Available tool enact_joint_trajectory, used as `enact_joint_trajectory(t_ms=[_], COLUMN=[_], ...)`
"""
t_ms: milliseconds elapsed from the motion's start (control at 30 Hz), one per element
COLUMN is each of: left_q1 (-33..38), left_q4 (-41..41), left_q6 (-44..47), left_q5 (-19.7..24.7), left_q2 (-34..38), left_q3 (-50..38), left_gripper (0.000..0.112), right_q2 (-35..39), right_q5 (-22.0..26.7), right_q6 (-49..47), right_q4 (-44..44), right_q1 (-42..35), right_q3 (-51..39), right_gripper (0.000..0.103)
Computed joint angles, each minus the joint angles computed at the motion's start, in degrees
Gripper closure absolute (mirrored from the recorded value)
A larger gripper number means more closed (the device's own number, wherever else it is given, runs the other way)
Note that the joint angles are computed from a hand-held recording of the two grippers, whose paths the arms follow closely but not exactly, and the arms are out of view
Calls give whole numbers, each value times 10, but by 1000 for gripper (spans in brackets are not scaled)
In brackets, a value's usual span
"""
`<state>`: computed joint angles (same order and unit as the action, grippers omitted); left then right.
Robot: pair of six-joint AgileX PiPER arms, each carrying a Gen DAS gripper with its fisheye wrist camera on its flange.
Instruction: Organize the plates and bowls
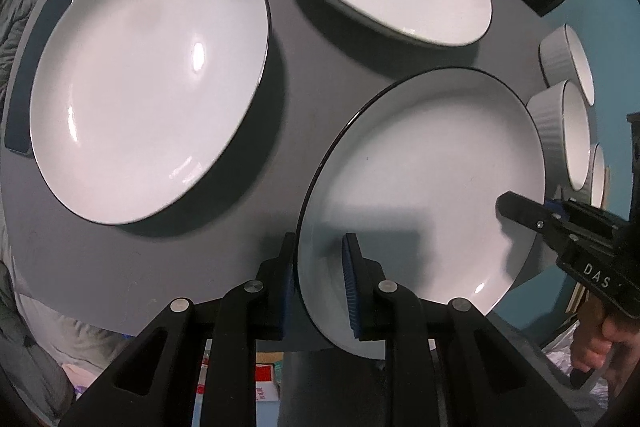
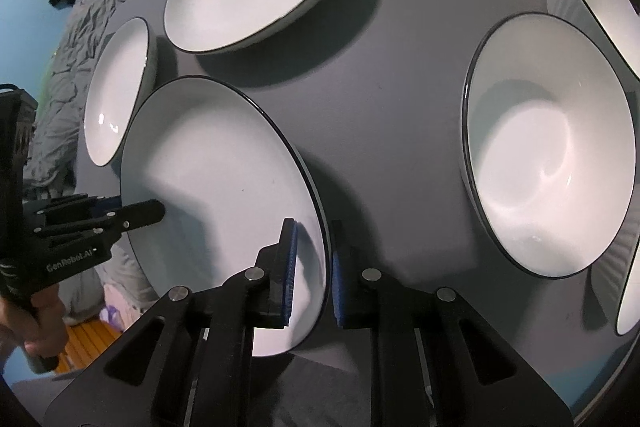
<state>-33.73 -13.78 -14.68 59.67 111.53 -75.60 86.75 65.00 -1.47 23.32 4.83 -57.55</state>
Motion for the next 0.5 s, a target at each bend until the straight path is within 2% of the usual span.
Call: enact_joint_trajectory(t_ms=[267,500], left_q1=[-11,-4], left_q4=[18,34], left_q6=[-26,-31], left_q5=[37,66], left_q2=[21,67], left_q3=[-90,-180], left_gripper=[91,91], right_q2=[-3,27], right_q5=[20,33], right_q6=[-13,-19], right_q4=[7,4], right_q1=[-35,-56], right_q3=[-23,-77], right_gripper=[88,88])
